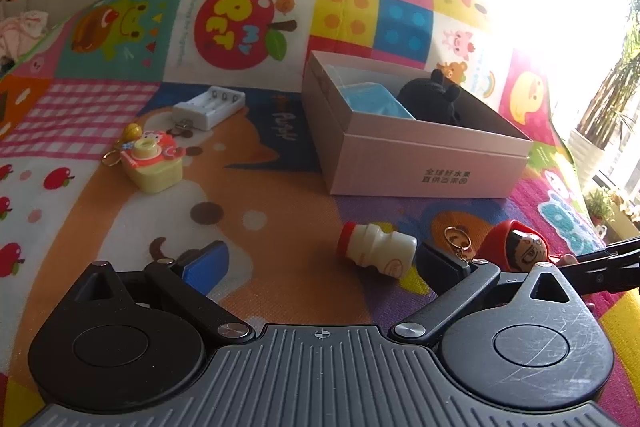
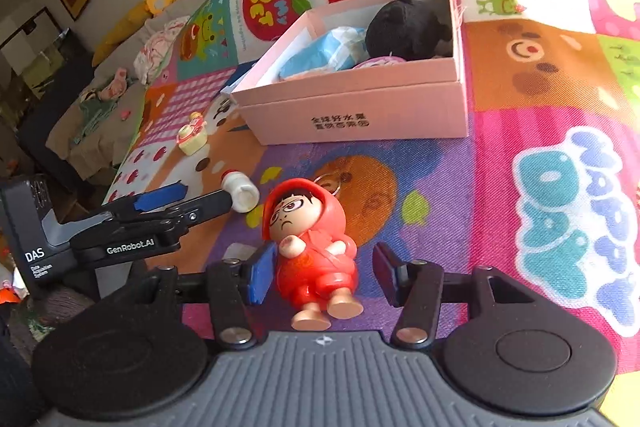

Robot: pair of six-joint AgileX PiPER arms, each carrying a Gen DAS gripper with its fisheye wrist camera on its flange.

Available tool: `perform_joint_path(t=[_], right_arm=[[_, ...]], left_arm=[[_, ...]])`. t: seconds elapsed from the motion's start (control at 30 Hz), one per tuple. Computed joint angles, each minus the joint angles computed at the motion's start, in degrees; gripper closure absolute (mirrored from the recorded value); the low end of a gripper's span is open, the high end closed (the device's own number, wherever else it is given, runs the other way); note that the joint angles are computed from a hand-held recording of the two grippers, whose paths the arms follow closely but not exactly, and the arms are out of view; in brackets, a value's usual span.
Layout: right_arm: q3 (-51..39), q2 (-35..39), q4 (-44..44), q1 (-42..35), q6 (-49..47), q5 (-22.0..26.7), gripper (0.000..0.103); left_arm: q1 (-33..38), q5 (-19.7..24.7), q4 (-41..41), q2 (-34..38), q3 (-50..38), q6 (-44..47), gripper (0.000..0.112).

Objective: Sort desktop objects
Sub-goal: 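Grasp the yogurt bottle with the right gripper while the left gripper releases it, then grasp the yellow Hello Kitty keychain with the left gripper while the right holds the bottle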

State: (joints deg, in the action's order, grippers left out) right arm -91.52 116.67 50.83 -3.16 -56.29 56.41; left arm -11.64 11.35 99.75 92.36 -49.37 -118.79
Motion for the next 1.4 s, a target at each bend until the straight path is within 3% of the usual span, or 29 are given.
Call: perform_joint_path(t=[0.17, 0.23, 0.3, 0.4, 0.5, 0.57, 0.67, 0.73, 0.8, 0.97, 1.07, 1.2, 1.27, 1.4], right_arm=[[8.56, -6.17, 2.81, 1.63, -6.55, -13.49, 0.036], [13.05, -9.59, 7.70, 2.97, -15.51, -18.79, 0.036], [16.10, -12.11, 12.82, 4.84, -24.46, -20.82, 0.036], [16.90, -13.06, 13.17, 9.50, -29.38, -21.95, 0.037], [16.11, -11.28, 9.77, 15.63, -29.94, -24.91, 0.041], [15.29, -9.28, 5.67, 20.50, -27.32, -30.21, 0.041], [10.69, -4.78, -6.24, 24.95, -13.26, -34.28, 0.041], [7.01, -2.00, -13.39, 25.82, -4.82, -33.28, 0.056], [5.46, -1.49, -12.62, 24.99, -4.87, -29.89, 0.078], [12.26, -7.54, 1.57, 21.11, -21.22, -27.65, 0.078], [15.06, -11.44, 8.22, 16.97, -26.31, -25.71, 0.078], [15.93, -13.94, 10.90, 10.91, -25.31, -25.19, 0.078], [16.17, -13.93, 9.32, 8.91, -22.59, -27.87, 0.078], [14.57, -10.85, 1.80, 5.29, -12.53, -28.75, 0.078]], left_arm=[[-0.14, 0.25, -2.62, 0.11, -0.25, 2.75, 0.010], [0.06, 0.16, -2.85, 0.03, -0.22, 2.66, 0.010], [0.53, 0.39, -1.80, -0.56, 0.29, 0.61, 0.010], [0.79, 3.81, -8.55, -1.84, 0.87, 7.35, 0.010], [1.56, 8.27, -15.93, -2.95, 0.96, 14.60, 0.010], [3.11, 8.74, -18.78, -4.00, 1.35, 17.15, 0.010], [4.75, 8.90, -17.97, -5.30, 2.36, 16.60, 0.010], [6.20, 8.23, -17.73, -5.38, 2.33, 16.55, 0.010], [7.95, 7.07, -17.54, -4.97, 1.72, 16.80, 0.010], [11.33, 4.89, -17.74, 0.10, -4.22, 19.44, 0.010], [13.36, 3.70, -29.22, 5.35, -10.81, 30.99, 0.010], [14.96, 5.79, -45.90, 11.84, -19.18, 46.70, 0.010], [14.57, 7.61, -45.65, 13.93, -21.62, 47.02, 0.016], [12.91, 10.25, -41.46, 15.12, -23.01, 45.07, 0.038]])
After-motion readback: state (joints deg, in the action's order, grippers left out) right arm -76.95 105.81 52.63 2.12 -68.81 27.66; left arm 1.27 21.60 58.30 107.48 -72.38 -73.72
